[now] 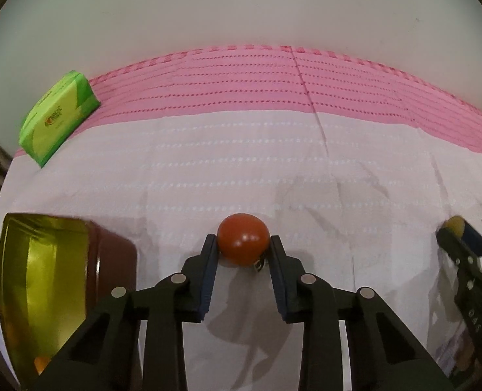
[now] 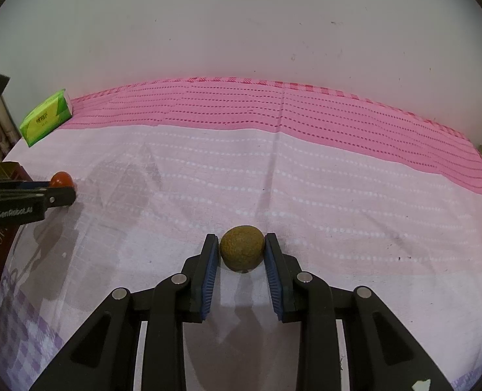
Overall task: Organize fruits
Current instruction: 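Grasp the brown kiwi with right gripper while left gripper grasps the red tomato, then carry the red tomato into the tin and open the left gripper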
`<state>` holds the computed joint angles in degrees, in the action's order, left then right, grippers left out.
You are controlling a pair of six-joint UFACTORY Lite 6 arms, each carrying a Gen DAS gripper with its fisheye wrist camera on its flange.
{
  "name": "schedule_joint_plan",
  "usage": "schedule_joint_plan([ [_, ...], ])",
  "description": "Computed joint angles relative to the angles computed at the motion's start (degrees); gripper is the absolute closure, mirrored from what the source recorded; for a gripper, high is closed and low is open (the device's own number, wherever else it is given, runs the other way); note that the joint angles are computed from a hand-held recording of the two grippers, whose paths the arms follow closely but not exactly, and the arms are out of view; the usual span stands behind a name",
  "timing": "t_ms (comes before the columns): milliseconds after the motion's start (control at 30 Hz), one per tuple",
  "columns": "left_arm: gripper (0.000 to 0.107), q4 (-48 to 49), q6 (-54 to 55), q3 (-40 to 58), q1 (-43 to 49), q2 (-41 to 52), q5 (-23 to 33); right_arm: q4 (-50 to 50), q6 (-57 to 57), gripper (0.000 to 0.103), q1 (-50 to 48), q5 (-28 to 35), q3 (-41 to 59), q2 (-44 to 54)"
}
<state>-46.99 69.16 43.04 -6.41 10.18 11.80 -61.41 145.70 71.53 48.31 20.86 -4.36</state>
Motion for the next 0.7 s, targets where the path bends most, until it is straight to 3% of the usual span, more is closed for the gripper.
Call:
schedule_joint_plan([
  [300, 0.075, 7.33, -2.29, -7.31, 6.27, -8.9, 4.63, 0.13, -0.46, 0.075, -0.27, -0.01, 0.01, -0.06],
  [500, 0.075, 11.22, -1.55, -10.57, 12.63, -17.24, 11.27, 0.21, -1.17, 0.075, -0.86, -0.1, 0.81, 1.03],
  [700, 0.075, 12.28, 4.9, -10.19, 23.62, -24.31, 21.97, 0.59, -1.94, 0.076, -1.06, 0.09, 1.34, 1.59],
])
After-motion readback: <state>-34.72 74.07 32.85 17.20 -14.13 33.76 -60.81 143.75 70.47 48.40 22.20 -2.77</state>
